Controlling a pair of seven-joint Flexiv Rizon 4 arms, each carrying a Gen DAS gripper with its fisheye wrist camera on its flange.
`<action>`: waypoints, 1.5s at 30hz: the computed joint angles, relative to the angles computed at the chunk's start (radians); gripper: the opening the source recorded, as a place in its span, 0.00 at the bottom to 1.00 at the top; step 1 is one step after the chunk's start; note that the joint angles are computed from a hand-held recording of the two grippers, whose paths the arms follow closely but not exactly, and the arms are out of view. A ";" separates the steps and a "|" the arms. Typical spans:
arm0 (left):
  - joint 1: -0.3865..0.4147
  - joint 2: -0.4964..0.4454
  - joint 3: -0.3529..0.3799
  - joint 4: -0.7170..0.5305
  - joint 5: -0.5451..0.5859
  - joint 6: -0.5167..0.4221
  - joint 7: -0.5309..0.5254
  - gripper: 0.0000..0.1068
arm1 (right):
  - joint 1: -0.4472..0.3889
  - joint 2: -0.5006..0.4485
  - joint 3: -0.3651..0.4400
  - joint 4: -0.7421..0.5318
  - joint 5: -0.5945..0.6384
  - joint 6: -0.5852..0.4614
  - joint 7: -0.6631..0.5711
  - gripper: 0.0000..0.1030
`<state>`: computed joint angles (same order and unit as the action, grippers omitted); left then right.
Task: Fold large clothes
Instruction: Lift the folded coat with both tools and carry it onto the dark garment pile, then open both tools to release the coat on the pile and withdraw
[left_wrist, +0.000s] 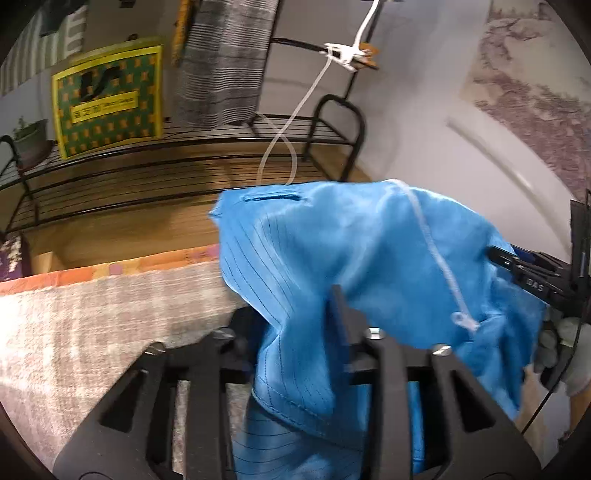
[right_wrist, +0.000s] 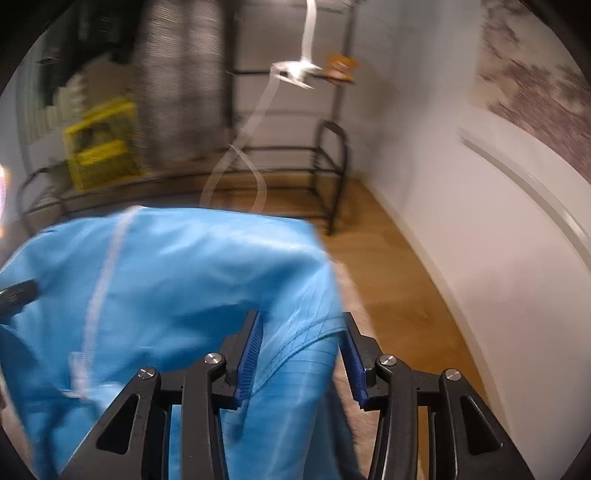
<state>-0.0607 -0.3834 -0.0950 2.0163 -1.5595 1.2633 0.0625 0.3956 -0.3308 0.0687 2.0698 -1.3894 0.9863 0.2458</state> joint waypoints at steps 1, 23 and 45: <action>-0.009 -0.004 -0.002 -0.003 -0.022 0.029 0.015 0.47 | 0.008 -0.009 0.008 -0.005 0.054 -0.038 -0.045 0.48; -0.037 0.378 0.121 0.250 0.019 -0.004 0.050 0.49 | 0.083 0.239 0.143 0.138 0.269 -0.298 -0.078 0.62; 0.143 1.221 0.563 0.345 0.789 -0.619 -0.390 0.54 | 0.424 0.434 0.503 -0.184 0.364 -0.973 -0.157 0.64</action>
